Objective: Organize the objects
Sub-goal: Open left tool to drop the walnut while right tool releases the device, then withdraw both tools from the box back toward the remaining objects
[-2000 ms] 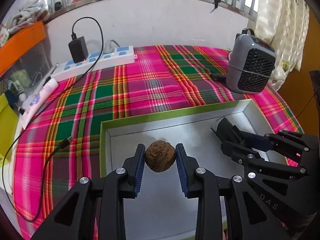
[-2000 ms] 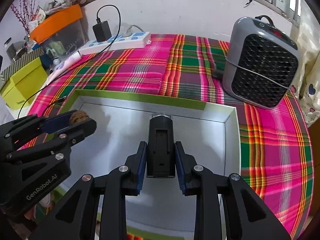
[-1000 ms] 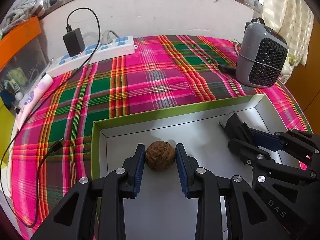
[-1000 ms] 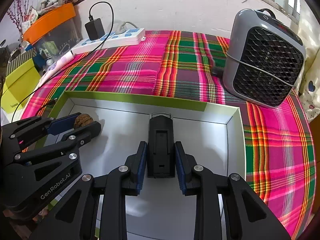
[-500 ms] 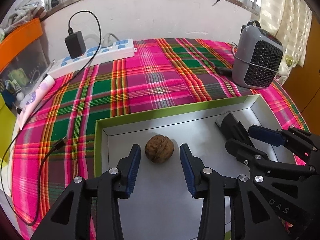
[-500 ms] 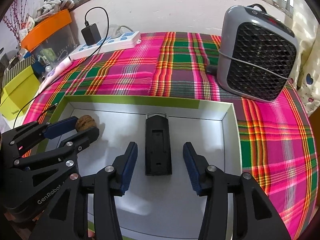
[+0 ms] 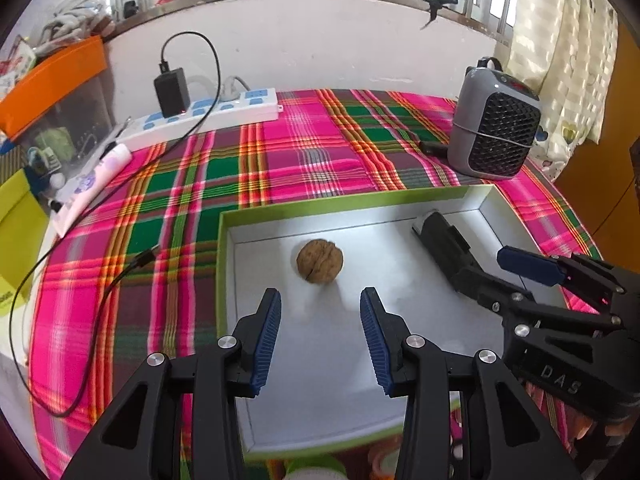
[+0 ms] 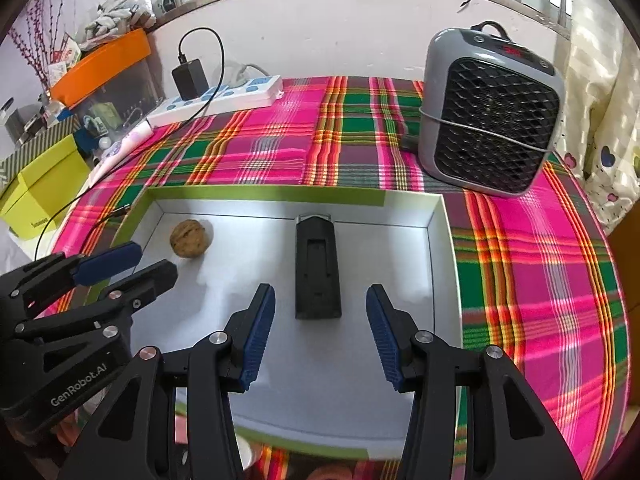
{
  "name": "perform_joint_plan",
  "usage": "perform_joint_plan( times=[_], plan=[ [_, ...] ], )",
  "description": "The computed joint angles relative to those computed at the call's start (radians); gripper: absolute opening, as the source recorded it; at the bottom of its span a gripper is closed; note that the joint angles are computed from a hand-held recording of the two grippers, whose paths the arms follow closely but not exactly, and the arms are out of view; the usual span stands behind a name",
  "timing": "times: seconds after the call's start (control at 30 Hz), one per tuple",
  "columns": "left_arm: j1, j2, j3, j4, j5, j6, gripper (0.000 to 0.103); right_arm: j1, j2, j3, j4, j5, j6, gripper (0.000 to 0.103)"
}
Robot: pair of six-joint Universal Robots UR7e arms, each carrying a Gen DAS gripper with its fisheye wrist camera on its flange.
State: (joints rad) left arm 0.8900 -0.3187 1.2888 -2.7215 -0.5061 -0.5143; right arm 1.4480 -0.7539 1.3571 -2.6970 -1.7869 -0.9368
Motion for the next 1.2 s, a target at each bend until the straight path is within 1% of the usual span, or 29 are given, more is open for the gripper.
perform_joint_plan(
  times=[0.27,0.5,0.6,0.7,0.93,1.0,1.07,1.2],
  plan=[
    [-0.039,-0.038,0.108,-0.078,0.013,-0.035,0.04,-0.013,-0.061,0.088,-0.058,0.041,-0.02,0.049],
    [-0.069,-0.064,0.19,-0.123,0.031,-0.077,0.04,-0.025,-0.112,0.16,-0.097,0.069,-0.042,0.049],
    [-0.081,-0.074,0.223,-0.125,0.052,-0.108,0.04,-0.034,-0.134,0.194,-0.121,0.079,-0.055,0.049],
    [-0.089,-0.087,0.259,-0.148,0.05,-0.13,0.04,-0.042,-0.152,0.219,-0.127,0.089,-0.062,0.049],
    [-0.115,-0.1,0.34,-0.218,0.062,-0.145,0.04,-0.072,-0.203,0.278,-0.143,0.136,-0.08,0.049],
    [-0.122,-0.099,0.356,-0.234,0.067,-0.14,0.042,-0.079,-0.218,0.297,-0.156,0.152,-0.093,0.049],
    [-0.123,-0.101,0.371,-0.257,0.048,-0.133,0.043,-0.087,-0.232,0.321,-0.183,0.166,-0.112,0.049],
    [-0.132,-0.098,0.394,-0.313,0.041,-0.117,0.044,-0.097,-0.247,0.349,-0.214,0.174,-0.144,0.049]
  ],
)
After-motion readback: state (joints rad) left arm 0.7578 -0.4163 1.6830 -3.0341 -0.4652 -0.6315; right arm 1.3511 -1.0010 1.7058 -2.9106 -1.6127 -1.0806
